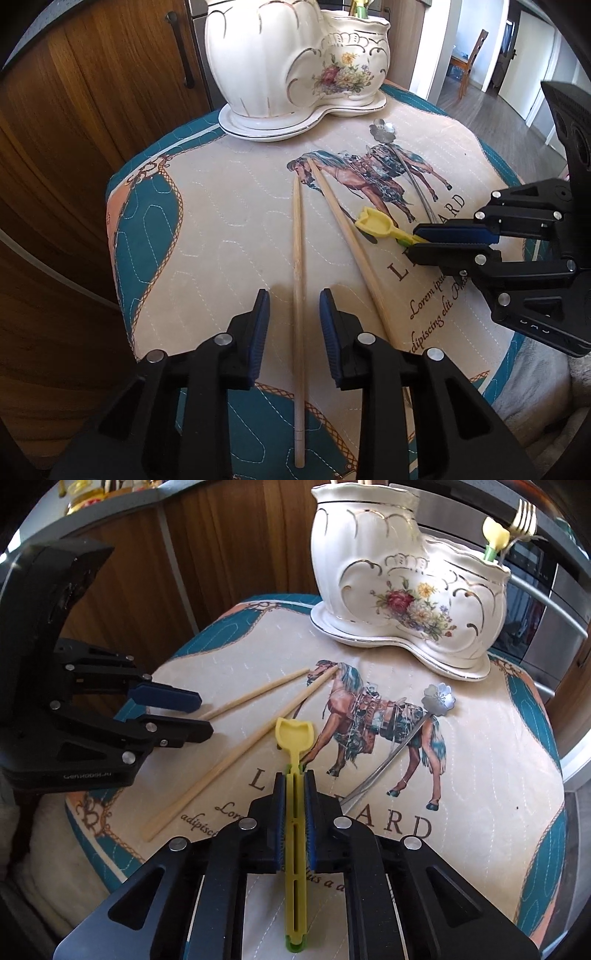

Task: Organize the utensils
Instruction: 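Grasp another wooden chopstick with the left tool while the right tool grasps the yellow-handled utensil, then lift and carry the chopstick with the left tool while the right tool carries the yellow utensil to the holder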

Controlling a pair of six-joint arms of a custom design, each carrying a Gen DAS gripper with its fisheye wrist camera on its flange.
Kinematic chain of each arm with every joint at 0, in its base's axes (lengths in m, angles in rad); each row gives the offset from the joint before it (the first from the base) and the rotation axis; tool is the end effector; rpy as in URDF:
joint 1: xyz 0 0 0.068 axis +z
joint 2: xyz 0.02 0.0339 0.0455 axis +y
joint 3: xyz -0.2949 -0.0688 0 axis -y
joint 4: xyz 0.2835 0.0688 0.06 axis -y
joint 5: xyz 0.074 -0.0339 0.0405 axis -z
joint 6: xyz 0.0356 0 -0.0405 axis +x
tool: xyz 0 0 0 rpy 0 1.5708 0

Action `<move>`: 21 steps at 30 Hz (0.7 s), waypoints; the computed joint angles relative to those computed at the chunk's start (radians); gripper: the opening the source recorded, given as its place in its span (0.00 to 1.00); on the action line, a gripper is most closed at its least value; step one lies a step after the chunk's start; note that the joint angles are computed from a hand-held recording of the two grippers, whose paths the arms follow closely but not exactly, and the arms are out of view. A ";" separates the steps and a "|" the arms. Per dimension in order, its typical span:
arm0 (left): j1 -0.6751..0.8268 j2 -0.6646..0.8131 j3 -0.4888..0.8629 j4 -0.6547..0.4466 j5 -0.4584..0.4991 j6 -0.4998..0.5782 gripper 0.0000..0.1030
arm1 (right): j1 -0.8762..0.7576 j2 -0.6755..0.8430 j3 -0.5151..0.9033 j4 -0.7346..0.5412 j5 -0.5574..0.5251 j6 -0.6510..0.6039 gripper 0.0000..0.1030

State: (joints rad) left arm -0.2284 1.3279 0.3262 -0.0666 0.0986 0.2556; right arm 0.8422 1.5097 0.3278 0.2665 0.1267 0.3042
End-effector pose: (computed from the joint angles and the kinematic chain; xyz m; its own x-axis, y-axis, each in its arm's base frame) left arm 0.1990 -0.0498 0.0974 -0.7573 0.4343 -0.4878 0.4785 0.8773 0.0383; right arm 0.1576 0.1698 0.0816 -0.7100 -0.3493 -0.6115 -0.4991 0.8622 0.0870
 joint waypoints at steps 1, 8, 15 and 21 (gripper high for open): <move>0.005 0.000 0.001 0.000 -0.001 0.002 0.20 | 0.002 -0.006 -0.006 0.008 0.002 0.003 0.10; 0.024 -0.007 -0.010 0.024 -0.013 0.006 0.05 | 0.003 -0.108 -0.068 0.068 0.021 0.012 0.10; -0.011 -0.037 -0.033 0.046 -0.062 -0.014 0.05 | 0.003 -0.221 -0.124 0.107 0.068 0.017 0.10; -0.029 -0.138 -0.045 0.008 -0.062 -0.024 0.05 | -0.027 -0.344 -0.170 0.094 0.080 0.027 0.10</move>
